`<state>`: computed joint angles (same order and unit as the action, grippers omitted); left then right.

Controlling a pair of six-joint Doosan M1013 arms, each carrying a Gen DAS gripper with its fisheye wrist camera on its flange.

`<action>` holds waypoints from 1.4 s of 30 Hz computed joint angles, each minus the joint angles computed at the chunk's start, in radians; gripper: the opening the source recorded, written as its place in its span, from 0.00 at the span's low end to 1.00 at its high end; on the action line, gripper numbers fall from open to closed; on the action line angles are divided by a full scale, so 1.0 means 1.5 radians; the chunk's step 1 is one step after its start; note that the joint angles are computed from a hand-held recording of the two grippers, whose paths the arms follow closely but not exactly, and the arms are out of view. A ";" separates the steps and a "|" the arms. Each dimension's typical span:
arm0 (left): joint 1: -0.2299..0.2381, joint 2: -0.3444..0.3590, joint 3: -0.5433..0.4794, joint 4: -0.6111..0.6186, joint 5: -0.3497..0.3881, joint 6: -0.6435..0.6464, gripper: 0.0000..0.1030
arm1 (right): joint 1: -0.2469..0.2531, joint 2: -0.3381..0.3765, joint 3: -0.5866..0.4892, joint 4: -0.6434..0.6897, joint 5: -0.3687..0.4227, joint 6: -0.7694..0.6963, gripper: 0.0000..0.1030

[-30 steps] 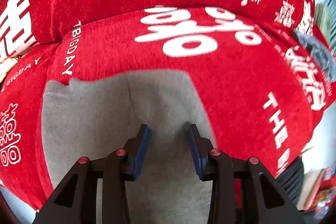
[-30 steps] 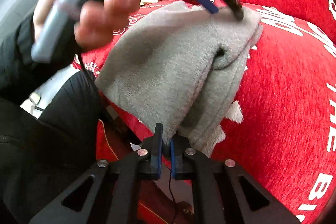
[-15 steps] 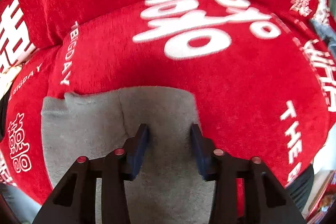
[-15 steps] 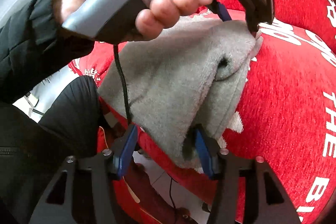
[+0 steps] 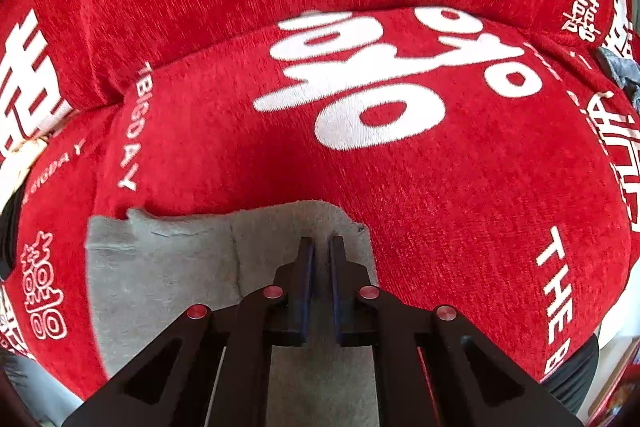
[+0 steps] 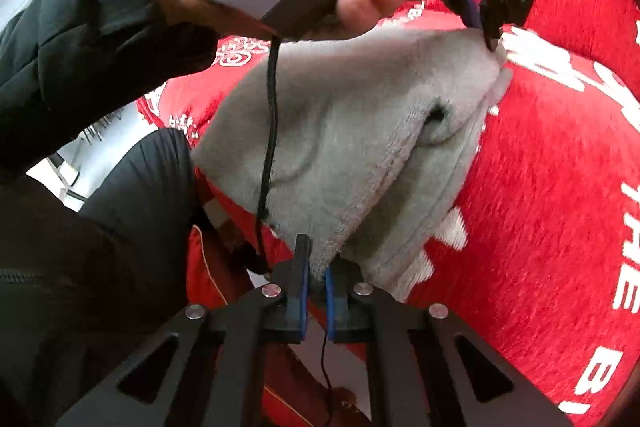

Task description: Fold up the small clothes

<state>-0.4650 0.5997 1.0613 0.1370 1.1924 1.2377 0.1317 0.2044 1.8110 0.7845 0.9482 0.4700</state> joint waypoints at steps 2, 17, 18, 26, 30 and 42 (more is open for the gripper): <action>0.001 0.006 0.000 -0.005 -0.001 -0.001 0.08 | 0.000 0.002 0.001 -0.005 0.002 0.005 0.07; 0.040 -0.137 0.153 -0.039 -0.177 -0.002 0.99 | -0.033 -0.032 -0.014 0.078 -0.056 0.020 0.73; 0.048 -0.153 0.178 -0.051 -0.186 0.010 0.99 | -0.026 -0.028 -0.024 0.081 -0.059 0.017 0.73; 0.082 -0.227 0.340 0.016 -0.219 -0.060 0.99 | 0.043 0.036 -0.091 -0.024 -0.070 0.037 0.72; 0.117 -0.247 0.391 -0.085 -0.265 -0.027 1.00 | 0.028 0.048 -0.098 -0.034 -0.070 0.095 0.70; 0.062 -0.296 0.468 -0.034 -0.298 0.085 0.99 | 0.042 -0.051 0.001 -0.013 -0.098 0.047 0.71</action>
<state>-0.3719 0.1555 1.7635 0.0858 0.7448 1.3655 0.1942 0.1279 1.8124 0.7655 0.8012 0.5405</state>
